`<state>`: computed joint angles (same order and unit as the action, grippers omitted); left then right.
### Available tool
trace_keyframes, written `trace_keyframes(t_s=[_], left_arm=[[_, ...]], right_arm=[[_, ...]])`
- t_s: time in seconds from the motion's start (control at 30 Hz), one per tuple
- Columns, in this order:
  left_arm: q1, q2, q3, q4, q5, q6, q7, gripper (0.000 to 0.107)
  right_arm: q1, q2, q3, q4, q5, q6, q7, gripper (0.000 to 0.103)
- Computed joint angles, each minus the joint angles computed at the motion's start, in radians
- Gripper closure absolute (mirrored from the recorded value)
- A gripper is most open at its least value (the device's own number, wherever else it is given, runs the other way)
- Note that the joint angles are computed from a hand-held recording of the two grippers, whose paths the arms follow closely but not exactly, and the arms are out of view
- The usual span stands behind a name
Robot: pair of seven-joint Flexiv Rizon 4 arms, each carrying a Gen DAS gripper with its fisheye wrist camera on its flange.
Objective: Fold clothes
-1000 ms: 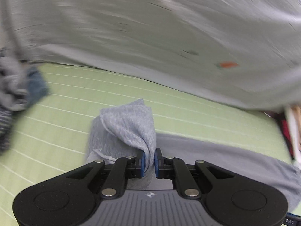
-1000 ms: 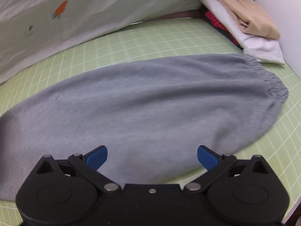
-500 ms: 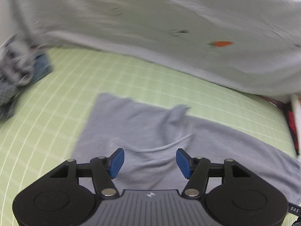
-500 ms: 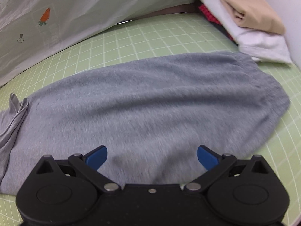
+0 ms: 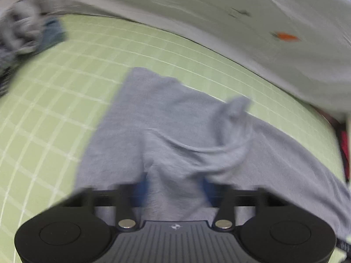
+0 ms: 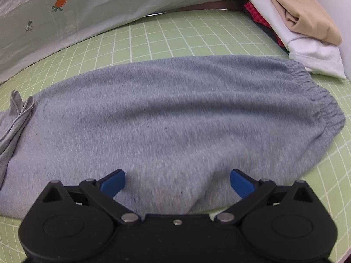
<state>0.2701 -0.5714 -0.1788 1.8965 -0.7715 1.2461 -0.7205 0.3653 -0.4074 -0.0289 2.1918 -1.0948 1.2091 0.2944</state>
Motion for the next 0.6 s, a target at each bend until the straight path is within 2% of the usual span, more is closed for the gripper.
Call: trace_keyframes(t_s=[0.1,0.17,0.27,0.33,0.37,0.43,0.5,0.6], left_arm=[[0.053,0.043,-0.094,0.065,-0.067,0.001,0.209,0.103],[0.043,0.071,-0.091,0.101,-0.087,-0.033,0.279,0.102],[0.003,0.092,-0.035,0.127,-0.061,-0.108,0.296,0.091],[-0.006,0.108,-0.018,0.141,-0.078,-0.156,0.335,0.078],[-0.002,0.117,-0.023,0.146,-0.116,-0.172,0.369,0.076],[0.005,0.133,-0.036,0.148,-0.210,-0.195,0.433,0.062],[0.001,0.139,-0.040,0.139,-0.305,-0.201,0.467,0.055],[-0.039,0.127,-0.019,0.113,-0.387,-0.154,0.451,0.054]], right_arm=[[0.010,-0.001,0.012,-0.011,0.025,-0.027,-0.013,0.000],[0.016,-0.003,0.015,-0.016,0.034,-0.035,-0.014,0.000],[0.024,-0.009,0.016,-0.022,0.046,-0.038,-0.008,0.000],[0.030,-0.010,0.016,-0.024,0.049,-0.038,-0.004,0.000],[0.032,-0.010,0.015,-0.024,0.048,-0.039,-0.002,0.000],[0.035,-0.005,0.012,-0.018,0.043,-0.039,0.007,0.000],[0.035,-0.001,0.011,-0.010,0.038,-0.038,0.019,0.000],[0.031,0.010,0.005,0.009,0.016,-0.030,0.059,0.000]])
